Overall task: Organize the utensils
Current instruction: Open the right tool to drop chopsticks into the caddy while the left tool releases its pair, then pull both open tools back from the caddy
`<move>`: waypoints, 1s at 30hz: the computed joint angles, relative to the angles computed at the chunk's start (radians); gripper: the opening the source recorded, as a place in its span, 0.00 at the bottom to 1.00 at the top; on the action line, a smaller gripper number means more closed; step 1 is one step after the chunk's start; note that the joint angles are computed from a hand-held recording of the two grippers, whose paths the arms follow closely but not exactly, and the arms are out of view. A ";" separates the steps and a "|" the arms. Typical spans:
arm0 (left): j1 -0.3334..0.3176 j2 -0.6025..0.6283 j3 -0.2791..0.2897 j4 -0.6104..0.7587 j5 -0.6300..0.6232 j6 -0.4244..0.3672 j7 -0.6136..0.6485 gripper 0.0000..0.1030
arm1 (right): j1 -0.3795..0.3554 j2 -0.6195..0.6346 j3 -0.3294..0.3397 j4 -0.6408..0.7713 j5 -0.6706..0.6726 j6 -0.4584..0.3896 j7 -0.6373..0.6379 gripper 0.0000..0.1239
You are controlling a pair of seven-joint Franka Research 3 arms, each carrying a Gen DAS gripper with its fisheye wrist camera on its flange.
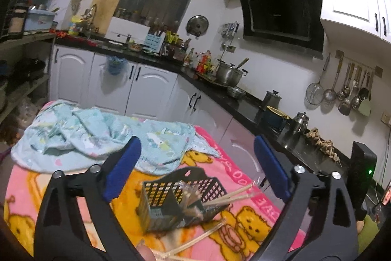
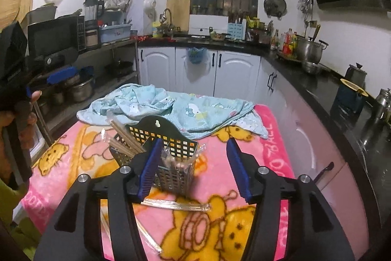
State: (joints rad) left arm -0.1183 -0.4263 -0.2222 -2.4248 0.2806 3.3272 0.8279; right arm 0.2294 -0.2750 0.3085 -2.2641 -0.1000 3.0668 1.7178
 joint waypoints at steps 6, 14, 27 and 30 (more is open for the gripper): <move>-0.010 -0.073 0.011 -0.076 -0.004 -0.022 -0.015 0.90 | 0.036 -0.071 -0.015 -0.083 0.051 0.043 -0.031 0.48; -0.016 -0.157 0.011 -0.167 -0.017 -0.029 -0.048 0.90 | 0.079 -0.129 -0.013 -0.154 0.131 0.048 -0.079 0.49; -0.051 -0.241 0.021 -0.251 -0.018 -0.080 -0.069 0.90 | 0.139 -0.193 -0.008 -0.228 0.203 0.039 -0.132 0.49; -0.055 -0.254 0.016 -0.262 -0.016 -0.095 -0.071 0.90 | 0.151 -0.202 -0.007 -0.242 0.212 0.036 -0.136 0.49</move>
State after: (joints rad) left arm -0.1730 -0.6798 -0.2061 -2.6866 0.2646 3.2321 0.7567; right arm 0.3802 -0.4769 0.3018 -2.5062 0.1125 3.1026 1.5816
